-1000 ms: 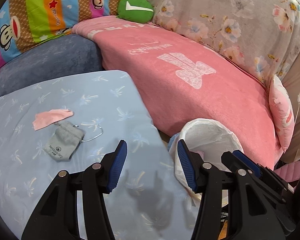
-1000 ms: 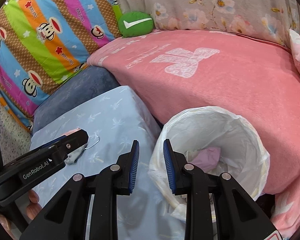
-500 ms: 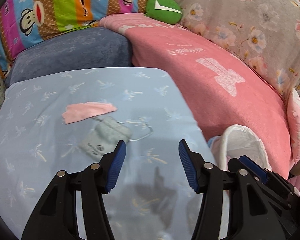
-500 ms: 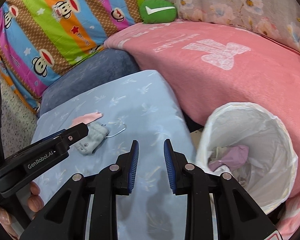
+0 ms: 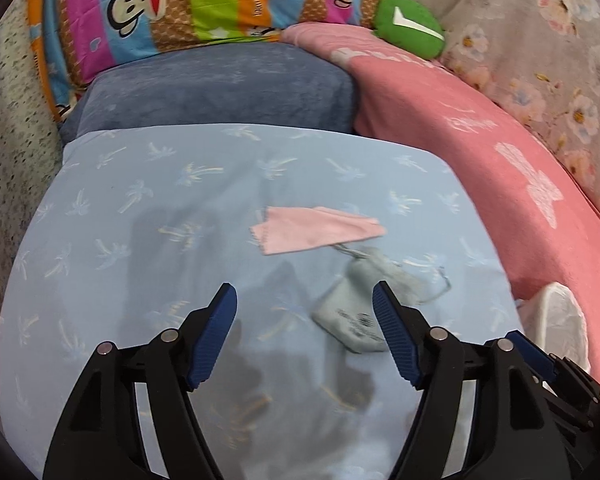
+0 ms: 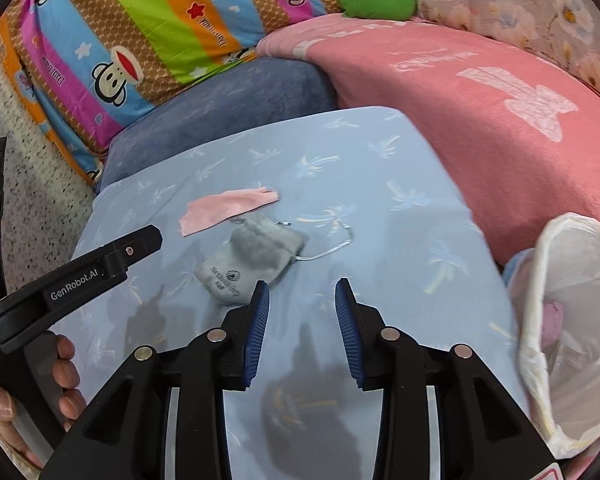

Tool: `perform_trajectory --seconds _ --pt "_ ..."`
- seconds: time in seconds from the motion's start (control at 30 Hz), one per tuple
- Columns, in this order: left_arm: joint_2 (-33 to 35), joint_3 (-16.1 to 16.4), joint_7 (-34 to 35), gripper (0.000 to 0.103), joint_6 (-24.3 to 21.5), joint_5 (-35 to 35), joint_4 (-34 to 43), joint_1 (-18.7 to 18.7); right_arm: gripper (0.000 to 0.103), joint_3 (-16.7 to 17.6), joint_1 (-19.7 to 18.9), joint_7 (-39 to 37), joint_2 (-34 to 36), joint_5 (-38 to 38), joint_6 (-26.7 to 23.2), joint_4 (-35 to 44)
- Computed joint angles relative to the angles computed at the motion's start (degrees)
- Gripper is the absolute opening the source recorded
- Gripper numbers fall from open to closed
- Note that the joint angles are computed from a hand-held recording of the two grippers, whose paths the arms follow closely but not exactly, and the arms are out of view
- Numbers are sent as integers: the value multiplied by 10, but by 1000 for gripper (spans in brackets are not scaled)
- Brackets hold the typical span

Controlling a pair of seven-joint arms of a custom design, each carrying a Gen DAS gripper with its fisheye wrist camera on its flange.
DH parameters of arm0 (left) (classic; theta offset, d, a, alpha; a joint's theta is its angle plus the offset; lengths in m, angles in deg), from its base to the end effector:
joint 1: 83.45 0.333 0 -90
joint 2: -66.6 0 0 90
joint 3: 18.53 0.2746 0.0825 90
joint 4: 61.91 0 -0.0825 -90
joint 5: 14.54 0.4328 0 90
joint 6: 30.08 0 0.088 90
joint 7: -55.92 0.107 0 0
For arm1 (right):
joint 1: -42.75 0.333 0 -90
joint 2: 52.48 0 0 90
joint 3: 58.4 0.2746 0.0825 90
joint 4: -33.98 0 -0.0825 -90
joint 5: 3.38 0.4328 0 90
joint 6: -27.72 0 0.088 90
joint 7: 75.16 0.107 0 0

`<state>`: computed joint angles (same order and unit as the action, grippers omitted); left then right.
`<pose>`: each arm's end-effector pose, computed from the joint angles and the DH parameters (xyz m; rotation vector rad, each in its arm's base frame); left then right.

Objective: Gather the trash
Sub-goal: 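Move both open grippers to the pink cloth and grey pouch, then grasp the pink cloth with the left gripper while the right grasps the grey pouch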

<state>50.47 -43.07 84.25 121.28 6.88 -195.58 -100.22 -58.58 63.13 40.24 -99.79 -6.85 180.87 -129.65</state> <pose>0.4117 -0.3793 0.4359 -1.9691 1.8591 -0.8142 0.3870 0.1446 0.4289 -1.7529 1.8346 -0.3693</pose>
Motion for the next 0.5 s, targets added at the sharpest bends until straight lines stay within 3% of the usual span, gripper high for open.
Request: perform_trajectory --seconds 0.3,0.5 --pt "48 19 6 77 10 17 19 20 44 10 7 8 154 5 51 79" --pt "108 42 20 78 17 32 66 10 44 10 -2 8 223 8 67 121"
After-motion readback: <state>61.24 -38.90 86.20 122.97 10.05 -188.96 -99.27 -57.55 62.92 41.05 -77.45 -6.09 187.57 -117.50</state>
